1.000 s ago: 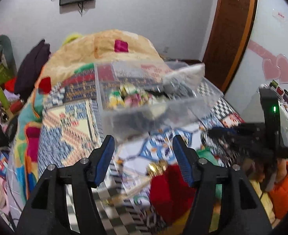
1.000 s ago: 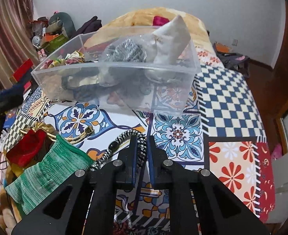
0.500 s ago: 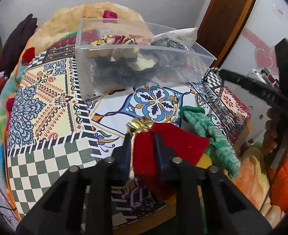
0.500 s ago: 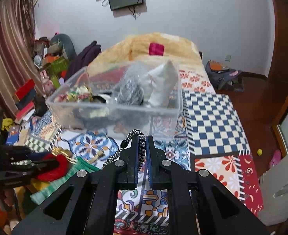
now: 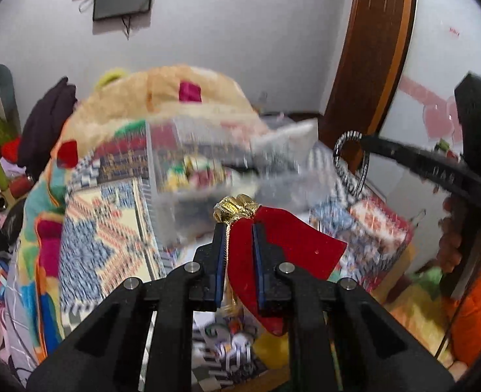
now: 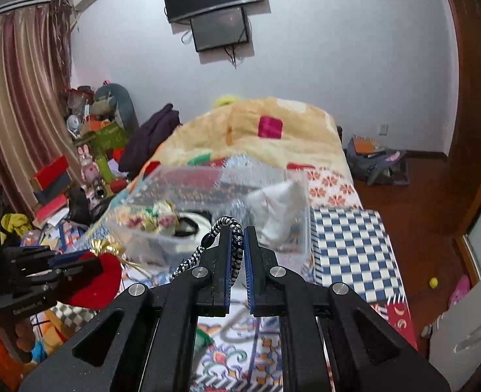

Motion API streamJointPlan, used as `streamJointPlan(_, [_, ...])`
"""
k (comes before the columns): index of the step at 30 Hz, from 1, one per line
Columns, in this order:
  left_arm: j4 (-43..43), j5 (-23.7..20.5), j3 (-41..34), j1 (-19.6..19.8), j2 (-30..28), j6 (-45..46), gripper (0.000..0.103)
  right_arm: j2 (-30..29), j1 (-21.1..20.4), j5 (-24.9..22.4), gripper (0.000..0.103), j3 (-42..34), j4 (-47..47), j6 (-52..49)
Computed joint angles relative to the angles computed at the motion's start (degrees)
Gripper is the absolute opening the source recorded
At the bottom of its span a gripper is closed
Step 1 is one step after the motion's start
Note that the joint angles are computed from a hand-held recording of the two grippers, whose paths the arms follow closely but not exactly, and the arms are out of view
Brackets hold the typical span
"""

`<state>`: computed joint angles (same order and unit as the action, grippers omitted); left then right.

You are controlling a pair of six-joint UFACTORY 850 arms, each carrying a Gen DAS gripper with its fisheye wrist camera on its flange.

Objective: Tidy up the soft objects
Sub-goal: 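Drop a second red pouch in the box with the left tool while the right releases the cord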

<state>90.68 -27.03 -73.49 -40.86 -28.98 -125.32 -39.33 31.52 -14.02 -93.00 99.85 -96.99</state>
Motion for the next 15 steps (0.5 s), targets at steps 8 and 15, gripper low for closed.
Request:
streamJointPlan(8, [5.99, -2.21, -2.98, 2.62, -0.8, -5.29, 0.014, -1.87, 1.07, 1.98, 0.007, -4.13, 8.1, -8.31])
streamJointPlan(15, [3.2, -3.4, -8.06, 4.67, -4.7, -2.0, 0.014, -5.59, 1.7, 4.24, 0.007, -9.49, 2.47, -2.54])
